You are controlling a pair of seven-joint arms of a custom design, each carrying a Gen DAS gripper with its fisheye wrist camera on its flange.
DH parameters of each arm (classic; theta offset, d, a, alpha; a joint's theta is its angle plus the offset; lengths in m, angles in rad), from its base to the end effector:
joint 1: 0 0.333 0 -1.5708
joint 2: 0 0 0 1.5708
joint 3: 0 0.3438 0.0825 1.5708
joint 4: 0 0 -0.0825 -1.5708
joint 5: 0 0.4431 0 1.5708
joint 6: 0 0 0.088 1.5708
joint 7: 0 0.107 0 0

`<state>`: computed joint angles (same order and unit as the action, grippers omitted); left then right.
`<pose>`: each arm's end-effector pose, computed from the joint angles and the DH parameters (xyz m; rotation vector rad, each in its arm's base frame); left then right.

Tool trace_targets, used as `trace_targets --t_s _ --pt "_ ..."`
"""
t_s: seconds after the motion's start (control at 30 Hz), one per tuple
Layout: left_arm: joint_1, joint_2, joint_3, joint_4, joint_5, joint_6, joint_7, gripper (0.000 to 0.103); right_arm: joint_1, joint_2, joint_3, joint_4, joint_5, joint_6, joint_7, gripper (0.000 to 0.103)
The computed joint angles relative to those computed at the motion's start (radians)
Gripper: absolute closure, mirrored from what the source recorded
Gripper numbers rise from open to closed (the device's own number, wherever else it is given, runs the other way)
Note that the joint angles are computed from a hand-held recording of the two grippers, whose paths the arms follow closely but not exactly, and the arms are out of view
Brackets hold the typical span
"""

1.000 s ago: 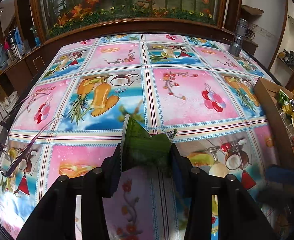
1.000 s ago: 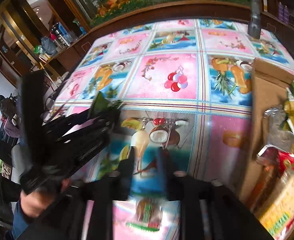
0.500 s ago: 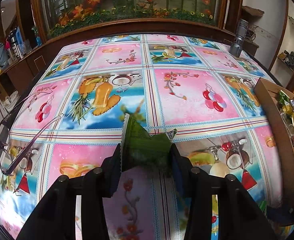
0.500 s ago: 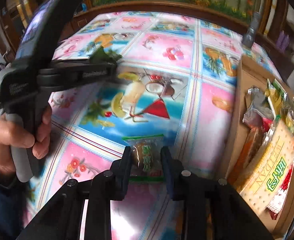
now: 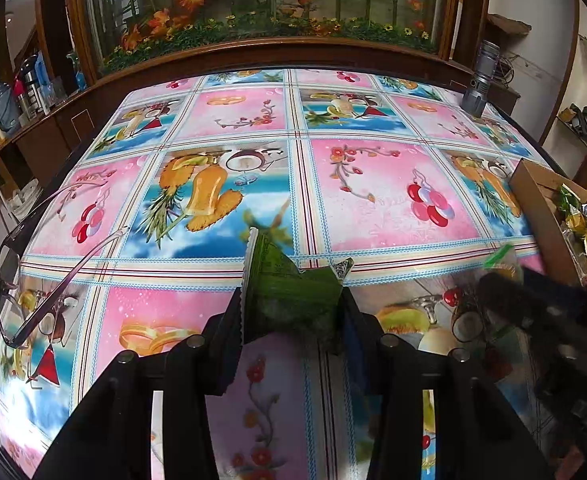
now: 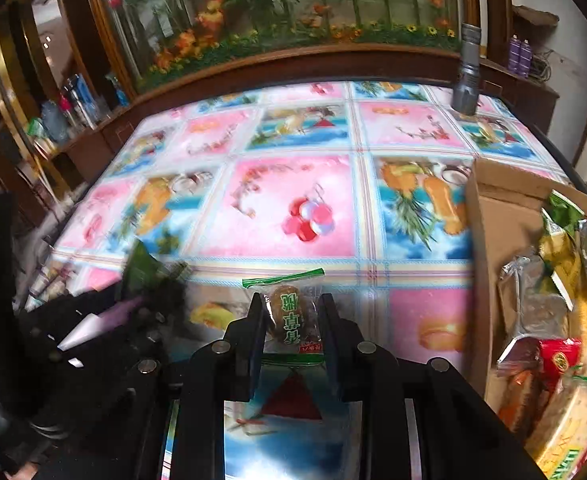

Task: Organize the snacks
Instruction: 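Hold both packets raised above the table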

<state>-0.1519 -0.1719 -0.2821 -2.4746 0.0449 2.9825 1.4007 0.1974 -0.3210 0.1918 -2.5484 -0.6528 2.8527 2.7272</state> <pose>0.4910 -0.2332 0.4193 -1.5599 2.1568 -0.7788 0.4491 0.2208 0.4312 -1.6076 1.9355 -0.5709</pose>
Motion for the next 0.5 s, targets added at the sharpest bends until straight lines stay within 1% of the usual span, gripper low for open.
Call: trace_targets --t_s 0.03,0.07,0.1,0.13,0.17,0.23,0.27,0.3,0.4,0.5 --pt "-0.001 -0.001 0.000 0.000 -0.001 -0.001 0.000 0.062 0.003 -0.015 -0.013 -0.012 -0.058 0.050 0.038 0.075" --pt "-0.011 -0.002 0.007 -0.001 -0.017 0.001 0.012 0.062 -0.029 -0.029 0.006 -0.028 -0.094 0.103 0.069 0.075" --pt "-0.025 -0.003 0.018 -0.002 -0.040 0.003 0.032 0.063 -0.067 -0.041 0.043 -0.034 -0.093 0.116 0.073 0.075" --pt "-0.025 -0.004 0.018 -0.004 -0.046 0.008 0.034 0.063 -0.071 -0.051 0.057 -0.034 -0.093 0.092 0.078 0.075" --pt "-0.020 -0.006 0.013 -0.005 -0.045 0.009 0.029 0.063 -0.070 -0.054 0.057 -0.036 -0.090 0.093 0.081 0.075" --pt "-0.030 -0.003 0.022 -0.003 -0.070 0.008 0.044 0.063 -0.036 -0.057 0.019 -0.050 -0.043 0.124 0.047 0.075" --pt "-0.026 -0.004 0.017 -0.004 -0.070 0.008 0.038 0.063 -0.023 -0.059 0.001 -0.055 -0.015 0.134 0.027 0.075" --pt "-0.022 -0.005 0.015 -0.005 -0.068 0.009 0.035 0.063 -0.024 -0.064 -0.003 -0.063 0.001 0.145 0.017 0.075" --pt "-0.007 -0.009 0.001 -0.008 -0.047 0.014 0.012 0.064 -0.046 -0.072 0.017 -0.068 0.025 0.145 0.008 0.075" --pt "0.000 -0.015 -0.006 -0.014 -0.036 0.025 -0.002 0.065 -0.046 -0.077 0.021 -0.075 0.052 0.152 -0.012 0.075"
